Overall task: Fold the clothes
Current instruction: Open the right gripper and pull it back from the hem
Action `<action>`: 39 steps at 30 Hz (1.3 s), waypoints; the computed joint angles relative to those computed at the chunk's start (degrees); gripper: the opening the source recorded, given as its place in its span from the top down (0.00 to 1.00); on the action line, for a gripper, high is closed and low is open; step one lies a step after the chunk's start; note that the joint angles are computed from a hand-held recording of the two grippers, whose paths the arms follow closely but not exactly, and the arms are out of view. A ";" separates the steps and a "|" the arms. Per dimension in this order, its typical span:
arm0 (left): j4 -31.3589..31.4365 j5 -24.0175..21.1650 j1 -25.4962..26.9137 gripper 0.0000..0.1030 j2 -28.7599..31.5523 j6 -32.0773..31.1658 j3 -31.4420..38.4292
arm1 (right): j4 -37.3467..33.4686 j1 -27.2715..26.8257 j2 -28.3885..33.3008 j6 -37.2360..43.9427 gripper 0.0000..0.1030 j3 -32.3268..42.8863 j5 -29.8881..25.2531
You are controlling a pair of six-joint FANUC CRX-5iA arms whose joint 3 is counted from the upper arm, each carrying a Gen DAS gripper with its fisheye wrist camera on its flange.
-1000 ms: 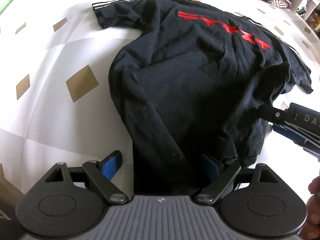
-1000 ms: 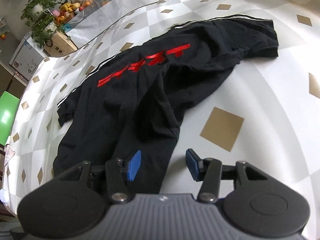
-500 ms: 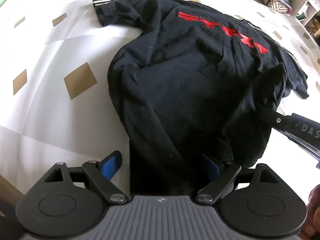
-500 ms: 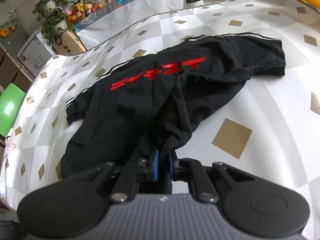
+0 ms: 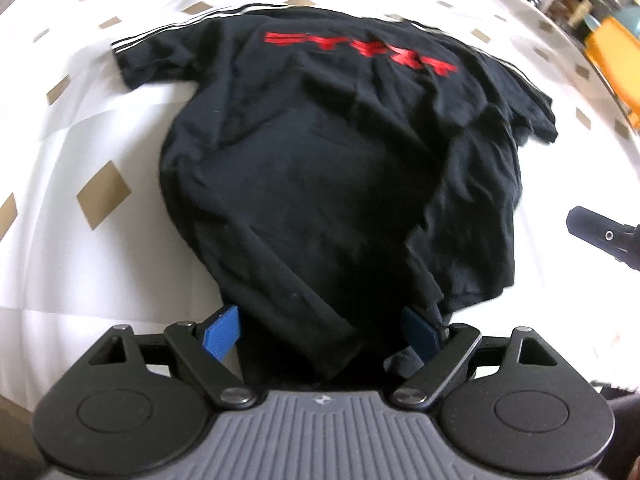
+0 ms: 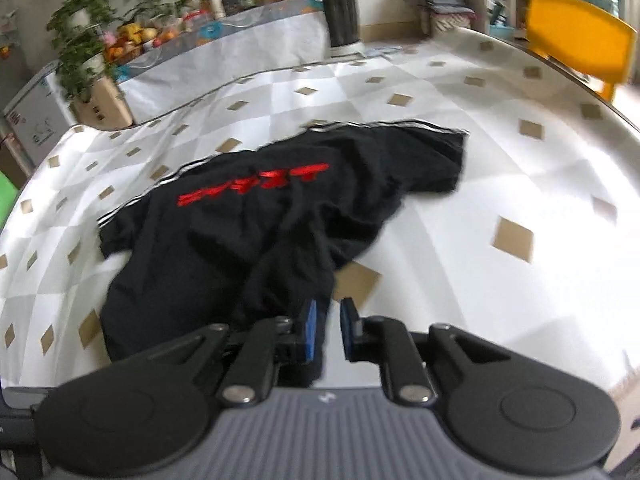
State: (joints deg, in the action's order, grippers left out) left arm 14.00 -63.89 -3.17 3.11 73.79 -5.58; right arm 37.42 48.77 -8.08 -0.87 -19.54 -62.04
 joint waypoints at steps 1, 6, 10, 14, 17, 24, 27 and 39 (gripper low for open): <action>-0.61 -0.06 -0.21 0.17 -0.08 0.08 0.05 | -0.58 -0.21 -0.67 -1.33 0.83 -0.65 0.19; -2.81 -0.83 -0.19 0.17 0.04 1.50 0.41 | -4.35 -2.07 -2.91 -4.93 0.74 -3.34 5.14; -4.11 -1.26 0.04 0.17 0.35 3.46 0.40 | -5.43 -3.16 -3.26 -5.00 0.62 -5.02 10.28; -4.67 -1.18 -0.17 0.17 0.61 4.33 0.21 | -7.45 -3.95 -2.30 -3.30 0.59 -4.91 12.12; -5.12 -0.92 -0.50 0.17 0.80 4.72 0.17 | -8.75 -4.64 -1.82 -3.43 0.58 -5.03 13.71; -5.52 -0.57 -0.65 0.17 1.02 5.22 0.34 | -9.22 -5.43 -0.31 -4.75 0.55 -5.64 16.44; -5.66 -0.57 -0.75 0.17 1.05 5.30 0.40 | -6.05 -5.17 -0.09 -6.87 0.53 -7.07 17.45; -5.68 -0.75 -0.56 0.16 0.91 4.84 0.55 | -6.15 -6.26 -0.23 -6.18 0.64 -7.80 21.81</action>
